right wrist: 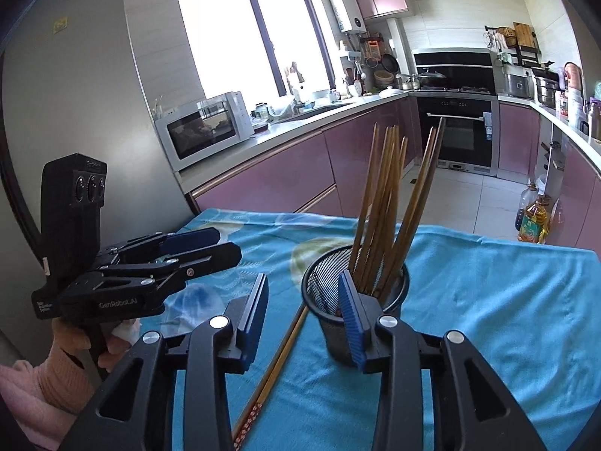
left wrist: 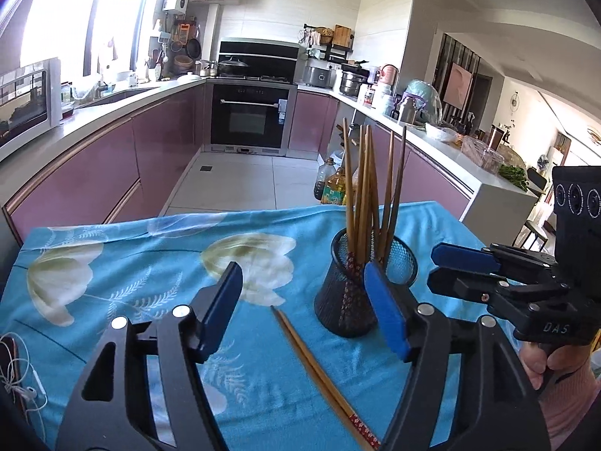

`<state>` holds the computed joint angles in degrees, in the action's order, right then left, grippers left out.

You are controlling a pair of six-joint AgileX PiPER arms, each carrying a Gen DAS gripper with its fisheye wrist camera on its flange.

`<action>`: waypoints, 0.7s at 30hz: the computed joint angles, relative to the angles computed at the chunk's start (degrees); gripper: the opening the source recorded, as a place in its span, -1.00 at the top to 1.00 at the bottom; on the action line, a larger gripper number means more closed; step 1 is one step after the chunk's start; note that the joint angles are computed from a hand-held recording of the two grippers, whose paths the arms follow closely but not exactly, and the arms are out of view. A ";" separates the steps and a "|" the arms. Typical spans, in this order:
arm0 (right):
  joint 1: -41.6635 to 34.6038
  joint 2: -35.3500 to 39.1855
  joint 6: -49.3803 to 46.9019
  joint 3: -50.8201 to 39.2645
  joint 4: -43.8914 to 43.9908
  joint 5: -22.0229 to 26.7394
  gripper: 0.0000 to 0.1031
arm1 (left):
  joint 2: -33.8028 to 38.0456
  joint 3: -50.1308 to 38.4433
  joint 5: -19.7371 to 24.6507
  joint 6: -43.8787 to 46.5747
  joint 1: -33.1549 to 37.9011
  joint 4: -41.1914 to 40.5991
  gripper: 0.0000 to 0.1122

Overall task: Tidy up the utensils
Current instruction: 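Move the right tool back toward the last chopsticks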

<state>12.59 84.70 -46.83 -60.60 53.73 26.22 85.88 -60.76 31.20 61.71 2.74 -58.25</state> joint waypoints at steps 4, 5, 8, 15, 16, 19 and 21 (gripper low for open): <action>3.34 2.15 3.30 2.89 -3.69 -0.97 0.28 | -1.17 5.17 -0.26 3.65 3.22 -3.06 -0.31; 3.97 3.27 4.07 3.17 -4.21 -0.78 0.28 | -1.38 6.21 -0.28 4.49 3.93 -3.64 -0.35; 6.65 5.50 10.18 3.87 -9.71 -2.67 0.28 | -2.53 10.16 -2.73 8.22 4.97 -6.13 -0.58; 10.19 7.17 18.10 5.24 -15.63 -5.23 0.28 | -2.89 16.04 -6.87 13.79 4.68 -10.18 -0.64; 10.77 7.17 19.28 5.62 -16.72 -5.79 0.28 | -2.78 16.28 -6.93 13.76 4.60 -10.31 -0.65; 11.70 7.14 20.78 6.47 -18.29 -6.67 0.28 | -2.46 16.90 -6.93 13.76 4.65 -10.49 -0.65; 12.49 7.27 23.36 6.71 -20.83 -7.33 0.28 | -2.45 17.43 -7.35 13.69 4.40 -10.31 -0.65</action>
